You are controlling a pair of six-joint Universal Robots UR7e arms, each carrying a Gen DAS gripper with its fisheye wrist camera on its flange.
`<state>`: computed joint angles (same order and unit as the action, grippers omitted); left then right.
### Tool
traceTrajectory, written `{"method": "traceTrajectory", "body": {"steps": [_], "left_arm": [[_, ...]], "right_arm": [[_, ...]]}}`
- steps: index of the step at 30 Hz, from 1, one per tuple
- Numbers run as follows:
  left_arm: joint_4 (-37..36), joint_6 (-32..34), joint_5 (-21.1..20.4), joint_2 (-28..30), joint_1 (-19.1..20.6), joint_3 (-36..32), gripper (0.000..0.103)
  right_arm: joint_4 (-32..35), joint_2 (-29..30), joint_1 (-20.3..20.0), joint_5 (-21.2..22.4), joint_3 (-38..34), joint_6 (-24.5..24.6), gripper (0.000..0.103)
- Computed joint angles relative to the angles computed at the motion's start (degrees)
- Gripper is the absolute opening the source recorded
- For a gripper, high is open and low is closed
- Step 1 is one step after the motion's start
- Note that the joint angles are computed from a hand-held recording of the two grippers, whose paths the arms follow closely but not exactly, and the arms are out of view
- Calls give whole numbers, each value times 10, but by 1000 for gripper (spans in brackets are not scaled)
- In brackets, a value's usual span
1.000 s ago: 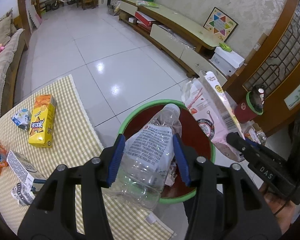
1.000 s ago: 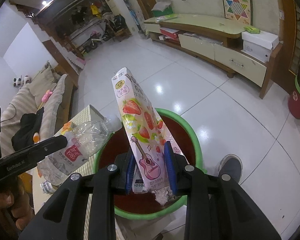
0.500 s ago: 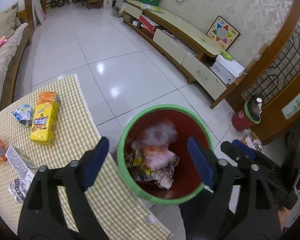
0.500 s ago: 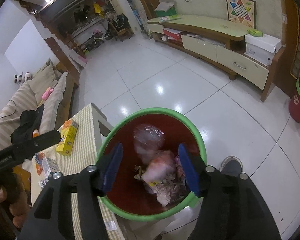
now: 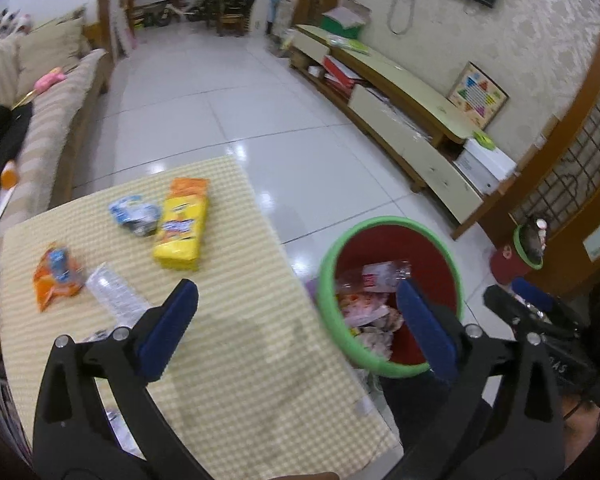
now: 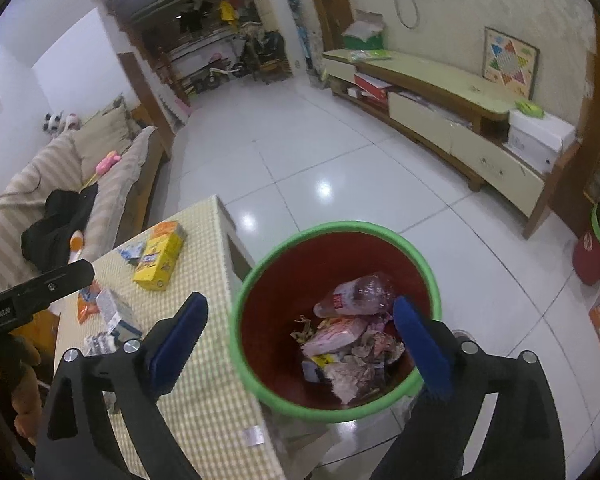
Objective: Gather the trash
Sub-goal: 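Open both tools over the red bin to drop the bottle and carton, then move both tools back over the table toward the remaining trash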
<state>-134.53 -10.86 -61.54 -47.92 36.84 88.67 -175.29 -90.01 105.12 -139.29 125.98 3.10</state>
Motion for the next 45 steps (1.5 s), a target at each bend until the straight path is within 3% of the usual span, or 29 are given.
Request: {"method": "traceTrajectory", "body": {"steps": [12,22,32,38,45], "left_arm": [[14,-38,70,-129,37,72,98],[35,-46,95,-180,81,69,98],[42,-1,89,-151,123,33,98],[43,52,84,-105,150,-1,98],[62,49,68,-49,189,-57,98]], "right_arm": [[1,115,64,0,-63,-11,95],[15,211,80,26,-136,-27,95],[41,285,58,48,-211,-41,95],[69,327,31,61,-263,-42,95],[108,370,-2,87,-318,-29,95]]}}
